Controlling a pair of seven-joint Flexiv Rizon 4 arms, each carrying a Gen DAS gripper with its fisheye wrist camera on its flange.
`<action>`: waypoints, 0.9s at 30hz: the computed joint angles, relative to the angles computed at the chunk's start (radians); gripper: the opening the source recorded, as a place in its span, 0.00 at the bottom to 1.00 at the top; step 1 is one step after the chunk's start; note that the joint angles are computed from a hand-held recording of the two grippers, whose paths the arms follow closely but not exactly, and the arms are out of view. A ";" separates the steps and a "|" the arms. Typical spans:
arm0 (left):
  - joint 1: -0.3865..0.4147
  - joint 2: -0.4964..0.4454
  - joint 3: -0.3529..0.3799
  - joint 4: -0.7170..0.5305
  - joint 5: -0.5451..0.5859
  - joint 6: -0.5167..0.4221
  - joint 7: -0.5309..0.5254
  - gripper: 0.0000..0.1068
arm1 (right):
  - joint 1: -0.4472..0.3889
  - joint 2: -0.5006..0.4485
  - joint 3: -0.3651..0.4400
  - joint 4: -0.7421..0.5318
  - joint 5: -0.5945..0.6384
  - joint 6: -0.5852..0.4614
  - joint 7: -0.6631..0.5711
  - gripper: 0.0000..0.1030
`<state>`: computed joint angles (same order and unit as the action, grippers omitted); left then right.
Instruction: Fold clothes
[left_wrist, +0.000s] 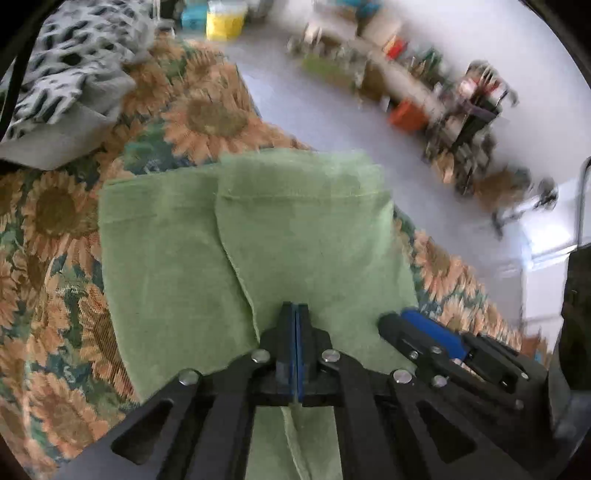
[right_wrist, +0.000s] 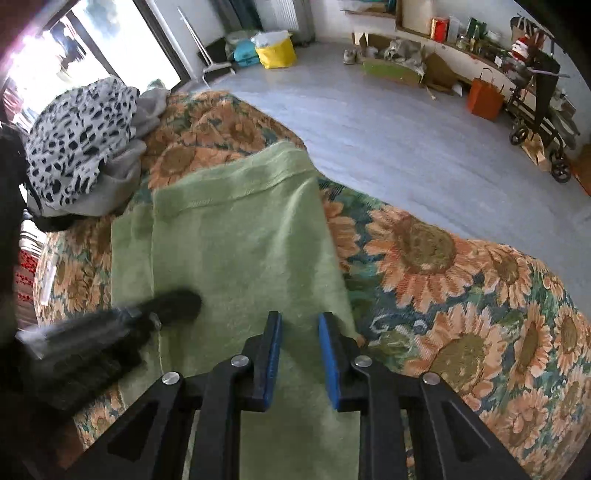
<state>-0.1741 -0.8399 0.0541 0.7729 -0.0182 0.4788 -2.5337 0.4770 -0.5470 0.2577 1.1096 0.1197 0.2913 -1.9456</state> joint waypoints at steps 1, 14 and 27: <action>-0.001 0.013 0.001 0.025 0.000 0.016 -0.010 0.01 | -0.005 -0.005 -0.002 -0.011 0.008 -0.010 0.011 0.20; -0.033 -0.003 -0.034 0.029 -0.044 0.029 0.092 0.02 | -0.050 0.052 -0.011 0.030 0.034 -0.093 0.022 0.20; -0.060 0.079 -0.066 0.191 -0.092 0.126 0.088 0.02 | -0.151 0.163 -0.013 0.119 0.103 -0.156 -0.064 0.27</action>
<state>-0.2337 -0.7609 -0.0118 0.9637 -0.1102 0.6048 -2.4459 0.3262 -0.3836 0.2451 1.2285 0.2224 0.1356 -2.0091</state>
